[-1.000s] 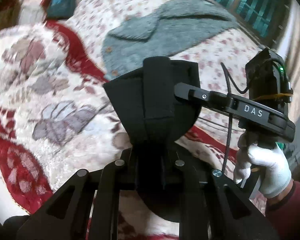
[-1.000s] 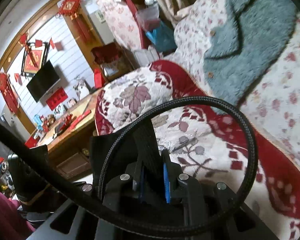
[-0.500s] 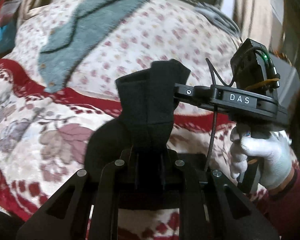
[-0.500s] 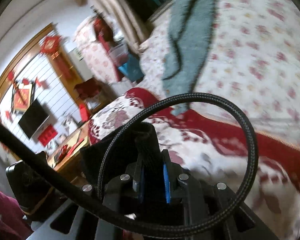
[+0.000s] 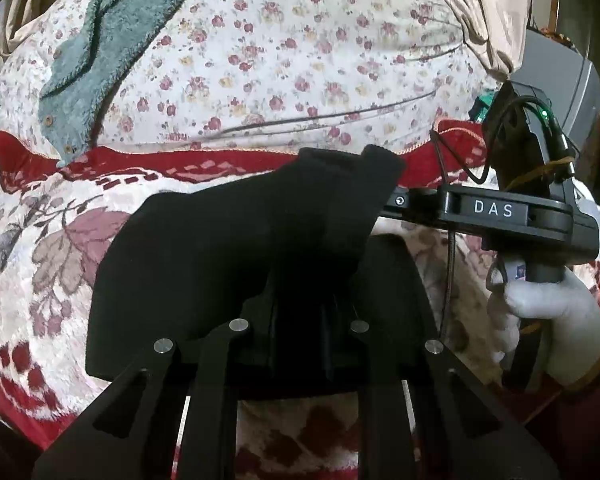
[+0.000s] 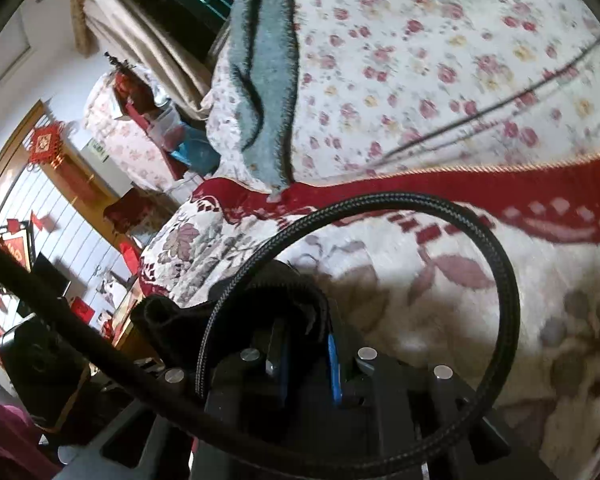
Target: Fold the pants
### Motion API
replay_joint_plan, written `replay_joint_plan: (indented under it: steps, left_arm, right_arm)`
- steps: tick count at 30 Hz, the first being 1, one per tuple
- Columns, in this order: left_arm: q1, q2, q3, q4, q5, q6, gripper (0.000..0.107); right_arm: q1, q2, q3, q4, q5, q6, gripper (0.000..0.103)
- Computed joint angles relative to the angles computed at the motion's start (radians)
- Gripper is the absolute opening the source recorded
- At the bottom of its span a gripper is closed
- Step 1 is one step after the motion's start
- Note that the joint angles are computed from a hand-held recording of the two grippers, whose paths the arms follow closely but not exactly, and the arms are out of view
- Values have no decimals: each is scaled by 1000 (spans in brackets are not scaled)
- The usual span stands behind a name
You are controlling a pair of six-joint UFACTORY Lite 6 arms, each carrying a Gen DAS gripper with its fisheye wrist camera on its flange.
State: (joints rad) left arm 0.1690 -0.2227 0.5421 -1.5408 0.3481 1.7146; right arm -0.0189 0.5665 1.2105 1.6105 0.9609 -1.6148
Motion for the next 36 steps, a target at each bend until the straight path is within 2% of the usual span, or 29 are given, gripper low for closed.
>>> replay_joint_plan:
  steps: [8,13,16,18,21,24,26,28,29,31,33,36]
  left_arm:
    - [-6,-1,-15,10,-9,-8,15]
    - [19,-7,-24,45,25,-33,15]
    - [36,-10,-29,74,48,-51,15]
    - [50,-15,-33,110,69,-70,15]
    - [96,-40,-45,176,124,-109,15]
    - [163,-72,-40,261,205,-173,18]
    - [216,-78,-26,308,289,-196,26]
    - [257,-72,-15,333,375,-197,41]
    - [268,-72,-16,341,411,-195,42]
    - [257,-100,-31,354,413,-195,43]
    - [250,-150,-50,372,405,-192,43]
    - [312,-192,-54,385,459,-165,43]
  right_arm:
    - [-19,-29,-71,16,-44,-10,14]
    - [-69,-76,-133,21,-40,29,16]
    - [-106,-129,-192,30,-52,30,27]
    - [-145,-157,-226,32,-37,47,37]
    - [-201,-197,-272,25,19,90,53]
    - [-214,-216,-283,2,80,131,53]
    - [-204,-236,-301,-2,107,147,53]
    - [-186,-238,-309,8,137,157,54]
    - [-176,-233,-316,16,162,164,54]
    - [-148,-207,-319,33,192,182,58]
    - [-119,-198,-322,40,179,195,64]
    - [-86,-210,-329,24,116,212,64]
